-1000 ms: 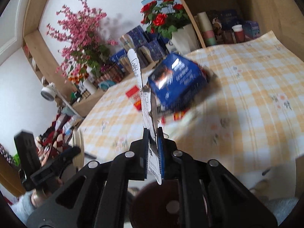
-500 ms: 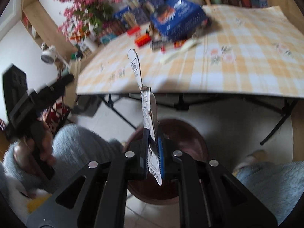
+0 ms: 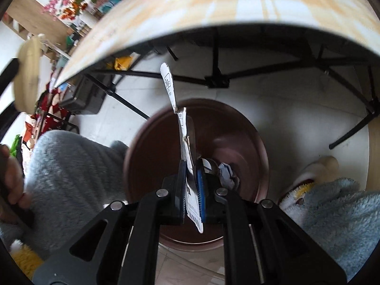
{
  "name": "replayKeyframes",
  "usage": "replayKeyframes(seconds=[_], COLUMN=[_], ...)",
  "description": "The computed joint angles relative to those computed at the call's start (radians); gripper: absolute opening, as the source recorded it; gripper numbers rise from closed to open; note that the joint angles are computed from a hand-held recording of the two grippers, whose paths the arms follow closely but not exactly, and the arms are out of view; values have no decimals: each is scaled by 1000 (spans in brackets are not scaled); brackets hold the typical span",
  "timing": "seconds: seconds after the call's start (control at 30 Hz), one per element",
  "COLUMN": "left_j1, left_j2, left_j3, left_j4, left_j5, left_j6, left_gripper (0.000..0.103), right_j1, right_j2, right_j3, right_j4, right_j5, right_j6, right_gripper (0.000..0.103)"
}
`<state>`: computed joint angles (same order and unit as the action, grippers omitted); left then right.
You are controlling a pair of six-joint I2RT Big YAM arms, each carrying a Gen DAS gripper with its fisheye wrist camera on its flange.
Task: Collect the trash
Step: 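Carry lid and wrapper over the brown bin and open both tools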
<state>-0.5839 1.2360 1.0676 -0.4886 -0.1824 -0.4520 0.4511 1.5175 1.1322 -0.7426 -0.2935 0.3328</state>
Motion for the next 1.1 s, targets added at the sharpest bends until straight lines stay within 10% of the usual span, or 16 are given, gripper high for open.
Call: replayKeyframes(seconds=[0.53,0.8,1.1], left_j1=[-8,-2,-39], left_j2=[44,61,145], left_j3=[-1,5,64], left_j4=[-26,-45,-131], left_j5=[22,47,80], left_j6=[-4,-13,51], left_gripper=[82,82,82], right_j1=[-3,-14,27], right_j2=[60,14,-140], right_j3=[19,-7,-69], right_j4=[-41,-2,112], right_j5=[18,50,265], right_j6=[5,50,39], right_gripper=[12,52,88])
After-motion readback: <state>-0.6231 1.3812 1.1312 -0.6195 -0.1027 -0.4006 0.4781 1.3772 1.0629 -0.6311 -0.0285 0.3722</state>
